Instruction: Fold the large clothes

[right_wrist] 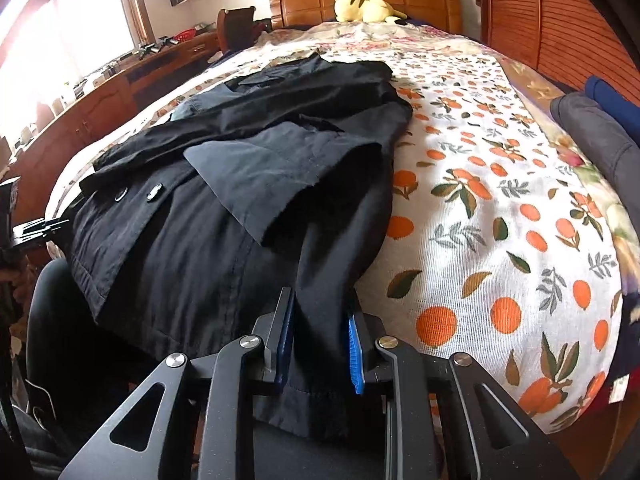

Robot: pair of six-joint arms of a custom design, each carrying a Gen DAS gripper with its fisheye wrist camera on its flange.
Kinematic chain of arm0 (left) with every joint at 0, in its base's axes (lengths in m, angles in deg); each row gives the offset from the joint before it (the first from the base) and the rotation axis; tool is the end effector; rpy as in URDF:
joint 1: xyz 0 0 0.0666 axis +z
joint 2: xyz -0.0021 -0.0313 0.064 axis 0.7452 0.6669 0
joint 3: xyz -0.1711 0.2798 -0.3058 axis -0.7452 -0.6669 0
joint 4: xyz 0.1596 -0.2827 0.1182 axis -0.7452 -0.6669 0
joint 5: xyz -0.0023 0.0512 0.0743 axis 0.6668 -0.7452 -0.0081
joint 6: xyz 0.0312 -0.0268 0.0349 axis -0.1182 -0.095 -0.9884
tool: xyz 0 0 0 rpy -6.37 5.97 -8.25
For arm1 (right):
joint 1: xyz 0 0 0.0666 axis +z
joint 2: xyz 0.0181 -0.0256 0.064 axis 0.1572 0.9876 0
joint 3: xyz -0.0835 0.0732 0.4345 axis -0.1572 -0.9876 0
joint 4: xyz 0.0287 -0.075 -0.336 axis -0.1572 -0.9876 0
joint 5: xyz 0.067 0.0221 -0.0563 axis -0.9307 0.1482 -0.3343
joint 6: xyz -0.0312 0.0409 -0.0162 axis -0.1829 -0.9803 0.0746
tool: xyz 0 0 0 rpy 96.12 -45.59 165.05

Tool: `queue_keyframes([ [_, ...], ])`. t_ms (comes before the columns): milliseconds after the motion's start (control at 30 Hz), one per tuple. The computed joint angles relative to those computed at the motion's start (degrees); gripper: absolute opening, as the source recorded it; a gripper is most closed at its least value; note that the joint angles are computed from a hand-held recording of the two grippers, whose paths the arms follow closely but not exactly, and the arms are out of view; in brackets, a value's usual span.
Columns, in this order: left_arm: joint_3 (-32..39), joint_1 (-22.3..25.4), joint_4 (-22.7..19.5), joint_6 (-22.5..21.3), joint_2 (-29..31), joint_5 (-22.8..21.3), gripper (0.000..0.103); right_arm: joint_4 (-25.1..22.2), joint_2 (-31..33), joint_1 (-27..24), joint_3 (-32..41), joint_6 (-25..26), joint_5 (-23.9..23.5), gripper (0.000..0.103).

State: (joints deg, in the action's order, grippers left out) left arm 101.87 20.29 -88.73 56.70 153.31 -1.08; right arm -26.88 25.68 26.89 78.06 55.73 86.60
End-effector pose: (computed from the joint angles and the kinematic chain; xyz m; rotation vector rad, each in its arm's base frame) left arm 0.4727 -0.2439 0.2900 0.1681 2.4359 -0.1361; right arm 0.4701 0.1501 0.3119 -0.1600 2.3599 0.2099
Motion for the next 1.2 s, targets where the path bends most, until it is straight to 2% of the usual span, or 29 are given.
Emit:
queue_keyframes([
  [100,0.0,-0.2,0.0,-0.6,-0.1,-0.3,0.033,0.0,0.3,-0.2,0.3,-0.9,-0.4,0.024],
  [167,0.5,-0.5,-1.0,-0.6,0.0,-1.4,0.014,0.3,0.4,0.1,0.3,-0.6,0.2,0.024],
  [267,0.9,-0.6,-1.4,-1.0,-0.6,-1.3,0.006,-0.4,0.1,0.0,1.1,-0.6,-1.5,0.011],
  [400,0.3,-0.9,0.7,-1.1,-3.3,-2.2,0.005,-0.2,-2.2,0.5,1.9,1.5,-1.2,0.005],
  [733,2.7,-3.3,2.8,-4.1,-12.1,-6.8,0.004,0.3,-11.9,2.7,2.1,2.9,-0.9,0.004],
  [1067,3.6,-7.8,3.7,-8.9,-20.2,-10.9,0.004,1.8,-27.8,0.0,-4.9,3.9,-2.6,0.004],
  [1200,3.4,-8.7,4.2,-9.4,-20.6,-12.1,0.004,2.6,-31.8,-0.2,-8.3,4.5,-1.5,0.004],
])
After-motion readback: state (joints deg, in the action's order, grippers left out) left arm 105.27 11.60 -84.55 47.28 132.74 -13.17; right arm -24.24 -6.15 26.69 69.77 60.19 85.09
